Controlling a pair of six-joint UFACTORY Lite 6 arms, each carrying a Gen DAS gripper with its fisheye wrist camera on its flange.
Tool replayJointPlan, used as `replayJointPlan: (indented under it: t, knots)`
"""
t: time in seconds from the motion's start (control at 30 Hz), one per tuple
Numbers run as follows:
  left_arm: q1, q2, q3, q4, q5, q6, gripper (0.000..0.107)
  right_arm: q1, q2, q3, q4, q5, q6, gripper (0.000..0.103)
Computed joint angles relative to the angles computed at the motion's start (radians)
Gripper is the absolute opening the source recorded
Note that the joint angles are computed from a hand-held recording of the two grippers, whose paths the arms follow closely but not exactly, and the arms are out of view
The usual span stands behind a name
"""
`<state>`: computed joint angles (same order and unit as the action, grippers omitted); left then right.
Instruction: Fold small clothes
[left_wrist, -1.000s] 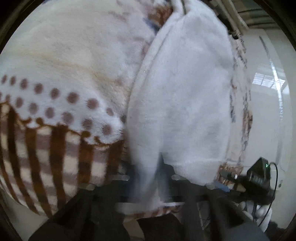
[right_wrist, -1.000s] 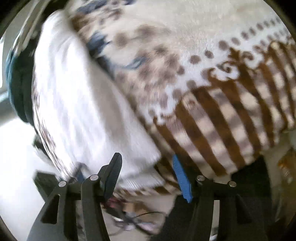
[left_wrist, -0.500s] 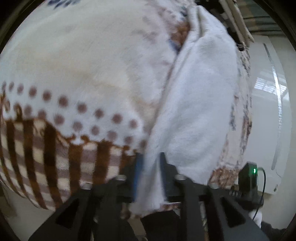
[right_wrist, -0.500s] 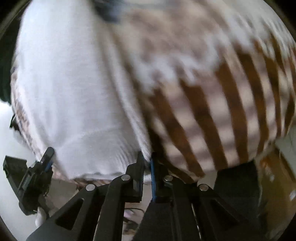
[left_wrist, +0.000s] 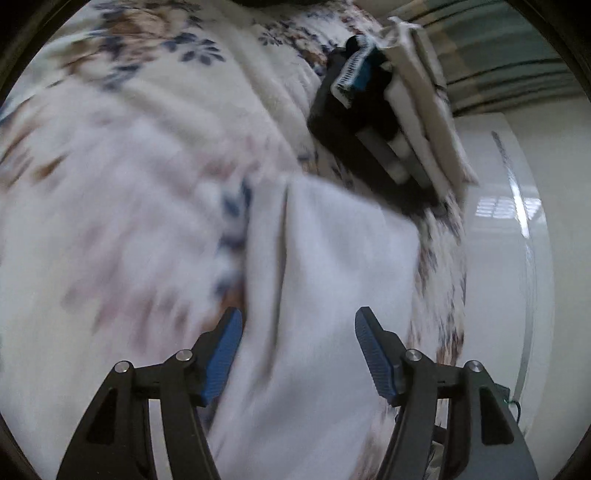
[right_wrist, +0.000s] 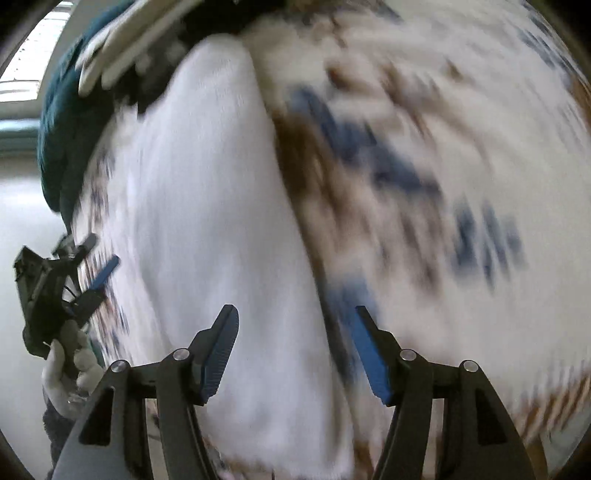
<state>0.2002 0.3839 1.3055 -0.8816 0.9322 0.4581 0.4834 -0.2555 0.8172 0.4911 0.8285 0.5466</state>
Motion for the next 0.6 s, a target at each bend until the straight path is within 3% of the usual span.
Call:
replayJointPlan:
  t: [0.07, 0.17, 0.2, 0.23, 0.33, 0.37, 0.47, 0.53, 0.6]
  knots:
    - [-0.042, 0.184, 0.196, 0.013, -0.014, -0.071, 0.061, -0.164, 0.209, 0.140, 0.082, -0.057, -0.209, 0.065]
    - [-0.096, 0.370, 0.407, 0.066, -0.036, -0.135, 0.055, -0.285, 0.523, 0.416, 0.164, -0.031, -0.395, 0.065]
    - [-0.105, 0.381, 0.419, 0.059, -0.055, -0.118, 0.017, -0.318, 0.628, 0.521, 0.209, -0.052, -0.450, 0.070]
    - [-0.114, 0.383, 0.427, 0.070, -0.072, -0.110, 0.008, -0.336, 0.730, 0.626, 0.212, -0.030, -0.463, 0.071]
    - [-0.102, 0.349, 0.404, 0.038, -0.112, -0.069, 0.007, -0.365, 0.955, 0.894, 0.243, 0.070, -0.471, 0.064]
    - [-0.093, 0.347, 0.399, 0.026, -0.115, -0.056, 0.007, -0.359, 0.973, 0.923, 0.250, 0.074, -0.482, 0.050]
    - [-0.052, 0.343, 0.377, 0.036, -0.118, -0.036, 0.007, -0.332, 1.016, 1.031, 0.162, 0.107, -0.440, 0.037]
    - [-0.040, 0.383, 0.401, 0.054, -0.117, -0.056, 0.007, -0.328, 1.066, 1.098, 0.111, 0.121, -0.423, 0.037]
    - [-0.042, 0.403, 0.411, 0.052, -0.106, -0.053, 0.007, -0.305, 1.043, 1.045, 0.117, 0.113, -0.407, 0.037]
